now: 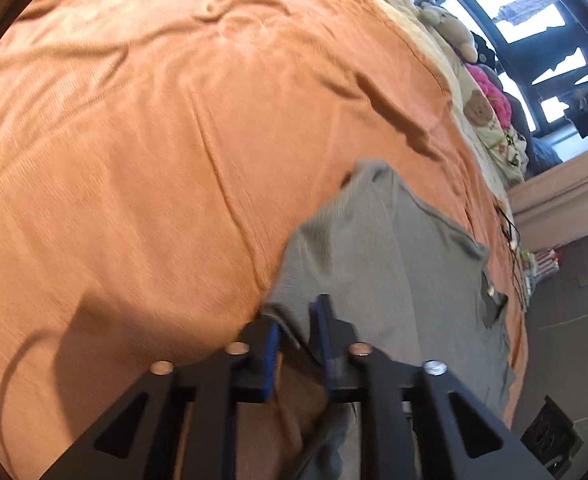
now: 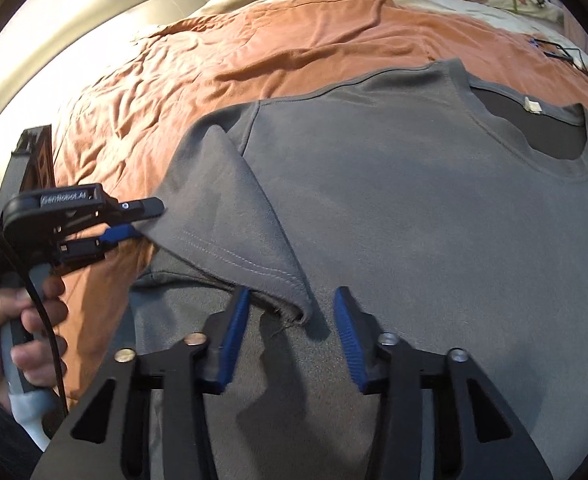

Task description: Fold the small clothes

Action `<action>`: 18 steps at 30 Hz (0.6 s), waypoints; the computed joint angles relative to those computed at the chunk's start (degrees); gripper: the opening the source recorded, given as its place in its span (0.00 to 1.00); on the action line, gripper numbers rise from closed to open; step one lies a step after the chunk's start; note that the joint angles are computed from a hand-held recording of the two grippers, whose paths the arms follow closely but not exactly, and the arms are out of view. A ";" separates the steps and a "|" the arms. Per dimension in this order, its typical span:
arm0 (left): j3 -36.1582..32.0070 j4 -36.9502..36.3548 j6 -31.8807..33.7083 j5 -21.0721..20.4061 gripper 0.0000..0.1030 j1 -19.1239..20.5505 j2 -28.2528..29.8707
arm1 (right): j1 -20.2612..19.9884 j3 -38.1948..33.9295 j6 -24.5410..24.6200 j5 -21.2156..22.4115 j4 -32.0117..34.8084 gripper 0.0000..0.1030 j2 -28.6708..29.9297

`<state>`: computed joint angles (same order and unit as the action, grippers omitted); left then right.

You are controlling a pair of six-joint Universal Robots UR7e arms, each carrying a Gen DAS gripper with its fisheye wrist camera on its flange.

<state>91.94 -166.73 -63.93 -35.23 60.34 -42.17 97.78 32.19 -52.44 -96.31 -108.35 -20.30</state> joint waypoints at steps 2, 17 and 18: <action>-0.57 -0.87 2.04 0.34 0.05 -0.23 0.02 | -0.07 0.43 -0.93 0.34 -0.36 0.09 -0.26; -12.56 -4.48 22.00 1.05 0.04 -2.91 3.78 | -2.97 -5.36 4.04 9.11 12.01 0.03 -1.56; -13.41 -4.42 22.75 0.56 0.04 -2.91 4.11 | -3.08 -6.43 4.34 9.13 13.08 0.03 -1.17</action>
